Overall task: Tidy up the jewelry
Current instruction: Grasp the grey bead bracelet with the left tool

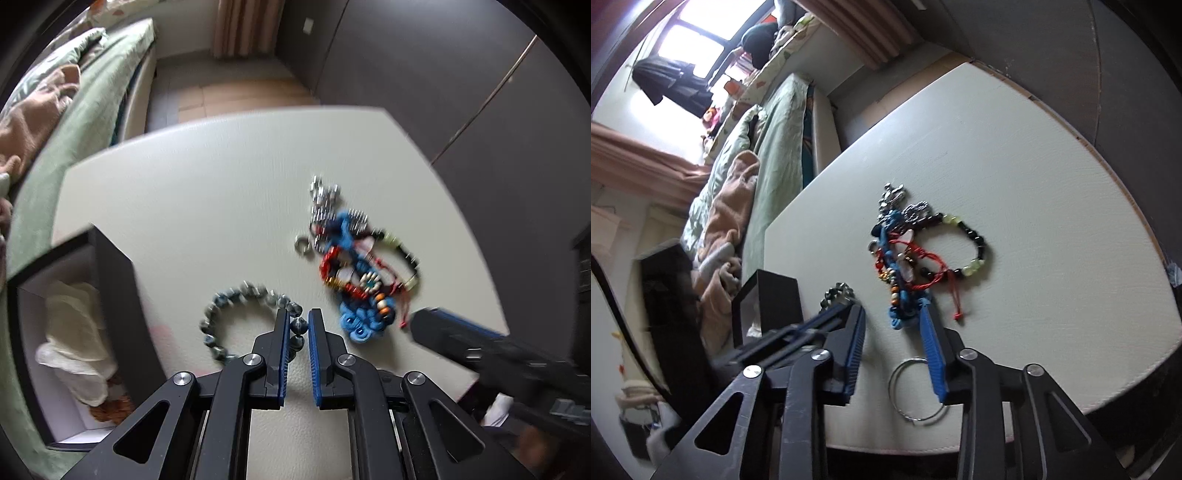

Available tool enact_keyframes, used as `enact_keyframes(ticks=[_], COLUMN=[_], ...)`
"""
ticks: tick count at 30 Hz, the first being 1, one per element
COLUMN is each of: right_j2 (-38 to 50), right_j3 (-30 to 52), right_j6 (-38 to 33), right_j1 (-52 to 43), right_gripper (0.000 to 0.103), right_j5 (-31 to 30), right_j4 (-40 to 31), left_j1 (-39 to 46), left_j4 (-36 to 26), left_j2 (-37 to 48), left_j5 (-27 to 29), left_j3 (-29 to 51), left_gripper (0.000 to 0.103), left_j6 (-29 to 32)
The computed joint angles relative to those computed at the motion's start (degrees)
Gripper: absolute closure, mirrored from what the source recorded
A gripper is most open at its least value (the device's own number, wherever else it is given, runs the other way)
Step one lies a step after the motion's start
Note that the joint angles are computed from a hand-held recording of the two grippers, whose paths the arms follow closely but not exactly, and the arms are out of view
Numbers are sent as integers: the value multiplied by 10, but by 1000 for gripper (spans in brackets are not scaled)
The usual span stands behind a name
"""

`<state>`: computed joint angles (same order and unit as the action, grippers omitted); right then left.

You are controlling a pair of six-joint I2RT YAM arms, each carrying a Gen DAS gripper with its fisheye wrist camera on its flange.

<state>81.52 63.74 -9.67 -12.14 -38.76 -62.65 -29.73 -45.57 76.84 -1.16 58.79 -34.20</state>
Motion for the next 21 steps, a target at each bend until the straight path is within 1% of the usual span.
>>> enact_keyframes(ticks=[3, 9, 13, 16, 17, 19, 20, 21], right_j2=[-3, -3, -1, 5, 5, 1, -2, -4], right_j3=[-6, -6, -7, -5, -5, -8, -13, -16], right_j6=[12, 40, 57, 68, 69, 71, 74, 78], right_j1=[16, 46, 71, 90, 94, 104, 107, 104], right_gripper=[71, 71, 71, 71, 73, 83, 92, 92], right_j5=[21, 62, 100, 117, 122, 129, 128, 120], right_j4=[13, 37, 54, 61, 63, 68, 70, 69], left_j1=[19, 46, 58, 62, 62, 69, 74, 79], left_j4=[1, -9, -13, -21, -23, -27, -30, -35], left_j2=[-38, -94, -120, -138, -146, -157, -162, -173], left_j5=[21, 42, 48, 48, 47, 50, 51, 51], left_j3=[-11, -15, -12, -8, -8, -8, -7, -9], left_gripper=[93, 93, 93, 93, 93, 93, 93, 93], left_j6=[-2, 3, 6, 12, 13, 17, 19, 21])
